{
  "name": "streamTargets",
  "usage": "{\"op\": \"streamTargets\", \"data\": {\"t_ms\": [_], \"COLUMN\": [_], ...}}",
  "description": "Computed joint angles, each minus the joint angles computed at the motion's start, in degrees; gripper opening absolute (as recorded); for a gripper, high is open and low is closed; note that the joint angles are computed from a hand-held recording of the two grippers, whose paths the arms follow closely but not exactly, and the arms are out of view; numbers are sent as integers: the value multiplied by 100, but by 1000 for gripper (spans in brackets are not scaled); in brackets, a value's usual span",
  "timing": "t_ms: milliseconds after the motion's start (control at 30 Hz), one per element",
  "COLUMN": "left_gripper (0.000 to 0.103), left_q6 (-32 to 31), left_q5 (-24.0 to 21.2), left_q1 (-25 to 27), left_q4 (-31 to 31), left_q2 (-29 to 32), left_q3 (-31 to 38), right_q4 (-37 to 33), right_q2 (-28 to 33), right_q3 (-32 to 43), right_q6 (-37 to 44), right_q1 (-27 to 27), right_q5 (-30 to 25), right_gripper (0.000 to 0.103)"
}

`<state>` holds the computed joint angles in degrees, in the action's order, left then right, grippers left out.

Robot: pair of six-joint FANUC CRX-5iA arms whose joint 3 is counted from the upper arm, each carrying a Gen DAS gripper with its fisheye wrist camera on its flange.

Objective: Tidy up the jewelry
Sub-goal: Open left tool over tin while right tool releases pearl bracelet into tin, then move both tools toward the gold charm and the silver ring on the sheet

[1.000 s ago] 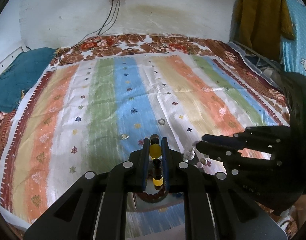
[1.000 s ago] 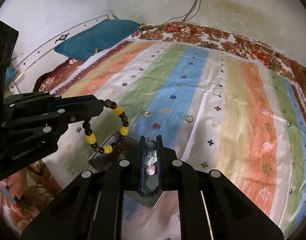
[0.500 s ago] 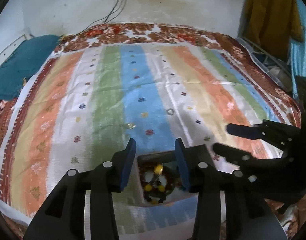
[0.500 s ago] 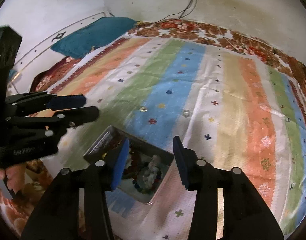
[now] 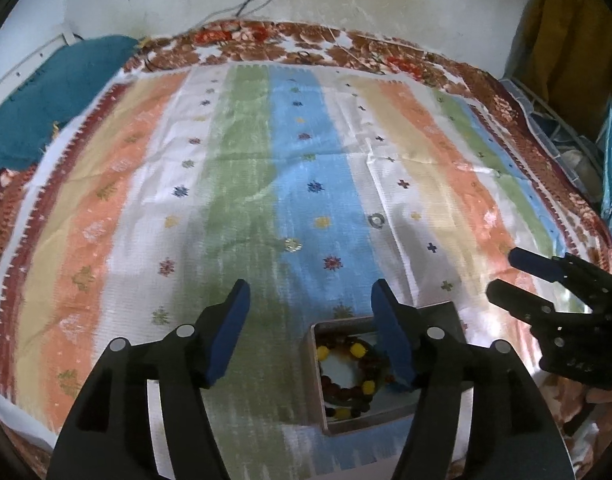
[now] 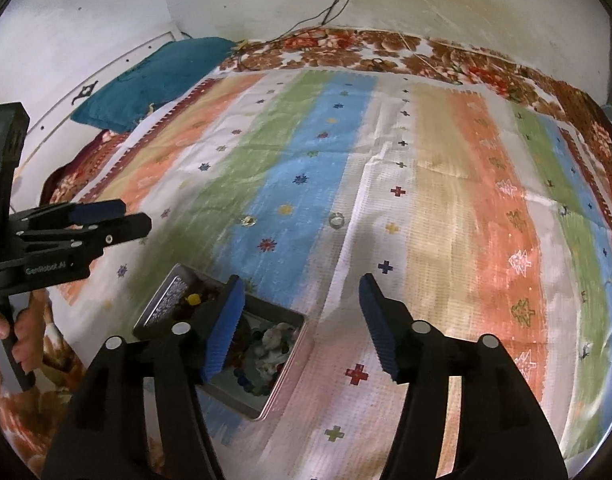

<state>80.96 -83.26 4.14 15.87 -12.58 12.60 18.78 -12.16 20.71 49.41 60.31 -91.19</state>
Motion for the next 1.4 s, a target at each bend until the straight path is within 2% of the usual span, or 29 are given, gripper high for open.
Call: {"op": "streamTargets", "data": {"t_ms": [133,267,400,733,1400], "left_gripper": [63,63,67,67,67], "left_q6": [-8,3,39,24,26], "left_q5": [-44,-65,-37,-73,-217], "left_q1": [-114,-196,-290,-402,-285], "left_q4": [-158,-293,-544,-787,-651], "left_q2": [143,234,287,572,1141], "left_q3": [145,238,341,587,725], "right_q4": [-37,-50,-35,-224,-633], "right_q2": [77,182,298,648,1220], "right_q3": [41,101,156,340,648], "right_q6": [28,72,64,318,694], "right_q1": [-137,-265,-374,-796,-1338], "right_q5": [33,92,83,83,106], "right_gripper": [61,67,67,67,67]}}
